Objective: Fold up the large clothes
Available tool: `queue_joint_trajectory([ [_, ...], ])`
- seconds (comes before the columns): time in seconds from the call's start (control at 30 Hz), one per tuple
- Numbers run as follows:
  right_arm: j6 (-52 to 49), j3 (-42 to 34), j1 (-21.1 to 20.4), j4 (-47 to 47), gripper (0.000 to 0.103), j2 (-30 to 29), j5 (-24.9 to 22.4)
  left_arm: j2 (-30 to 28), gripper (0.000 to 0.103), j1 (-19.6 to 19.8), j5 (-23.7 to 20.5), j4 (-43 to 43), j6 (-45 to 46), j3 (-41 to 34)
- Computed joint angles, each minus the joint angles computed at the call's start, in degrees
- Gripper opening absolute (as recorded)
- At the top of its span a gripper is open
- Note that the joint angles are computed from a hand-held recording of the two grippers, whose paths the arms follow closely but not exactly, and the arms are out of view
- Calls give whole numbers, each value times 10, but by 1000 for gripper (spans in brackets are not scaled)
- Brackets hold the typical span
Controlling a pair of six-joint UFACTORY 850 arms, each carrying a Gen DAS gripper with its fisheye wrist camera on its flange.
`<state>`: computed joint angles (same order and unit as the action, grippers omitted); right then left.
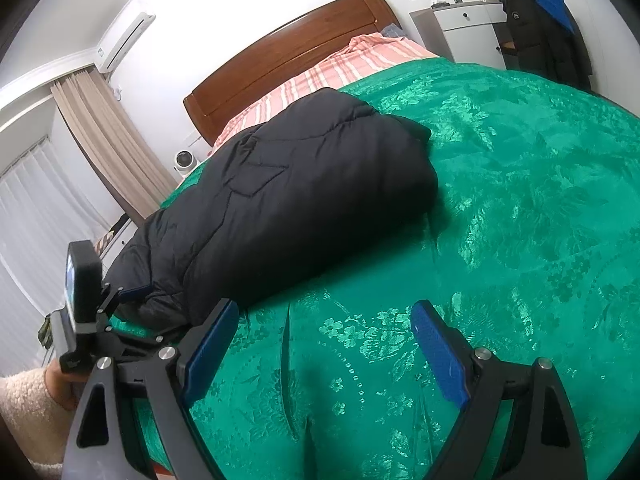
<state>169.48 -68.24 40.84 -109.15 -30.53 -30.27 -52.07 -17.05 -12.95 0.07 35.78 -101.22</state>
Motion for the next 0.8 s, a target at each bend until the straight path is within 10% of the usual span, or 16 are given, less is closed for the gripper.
queue_joint_trajectory([
  [0.43,-1,-8,-4,-2,87,-8,15,110,101,9,-62,-299,255,140],
  [0.8,13,-7,-7,-12,87,-9,23,56,101,46,-125,-319,208,34],
])
